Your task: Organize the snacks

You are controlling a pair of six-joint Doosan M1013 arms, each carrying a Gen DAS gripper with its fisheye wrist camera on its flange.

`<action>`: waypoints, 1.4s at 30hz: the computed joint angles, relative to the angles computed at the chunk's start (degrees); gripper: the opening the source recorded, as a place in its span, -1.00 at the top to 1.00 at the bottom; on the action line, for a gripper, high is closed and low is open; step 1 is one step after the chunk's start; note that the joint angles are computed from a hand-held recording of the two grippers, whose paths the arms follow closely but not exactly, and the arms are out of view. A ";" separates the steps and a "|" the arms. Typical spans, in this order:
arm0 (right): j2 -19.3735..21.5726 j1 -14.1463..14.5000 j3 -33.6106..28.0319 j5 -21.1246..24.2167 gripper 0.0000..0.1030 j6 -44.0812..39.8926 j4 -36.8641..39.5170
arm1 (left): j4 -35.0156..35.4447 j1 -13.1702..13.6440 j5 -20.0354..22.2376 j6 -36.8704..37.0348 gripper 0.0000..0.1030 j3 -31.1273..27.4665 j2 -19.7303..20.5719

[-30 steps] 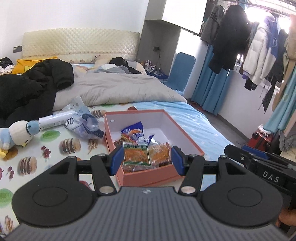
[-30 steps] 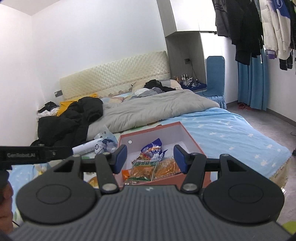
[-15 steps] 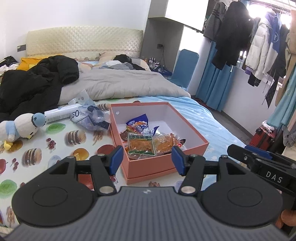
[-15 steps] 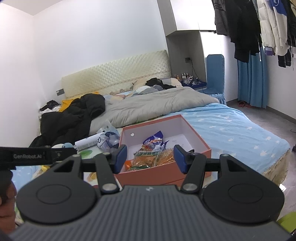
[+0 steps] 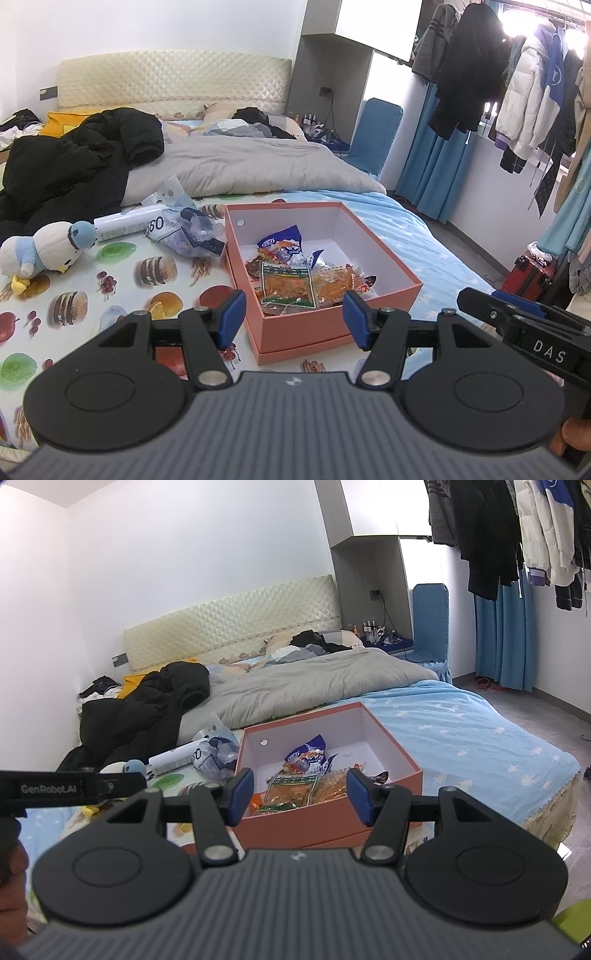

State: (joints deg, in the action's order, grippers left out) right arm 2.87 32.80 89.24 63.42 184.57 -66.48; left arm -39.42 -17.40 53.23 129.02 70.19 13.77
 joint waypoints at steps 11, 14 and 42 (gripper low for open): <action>0.08 0.56 0.29 0.31 -0.13 0.47 -1.30 | -0.48 0.14 -1.37 0.33 -0.60 0.47 -0.49; 0.16 0.63 0.28 0.89 -0.36 0.63 -1.56 | -0.30 0.15 -1.61 0.21 -0.87 0.41 -0.49; 0.96 0.42 -0.91 3.67 -1.00 0.14 -0.97 | 3.44 0.20 -1.97 -3.27 -0.99 -0.92 -0.07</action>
State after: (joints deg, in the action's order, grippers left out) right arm 3.83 33.22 88.33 67.08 184.72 -67.44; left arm -35.98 -17.19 51.26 125.76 69.28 13.70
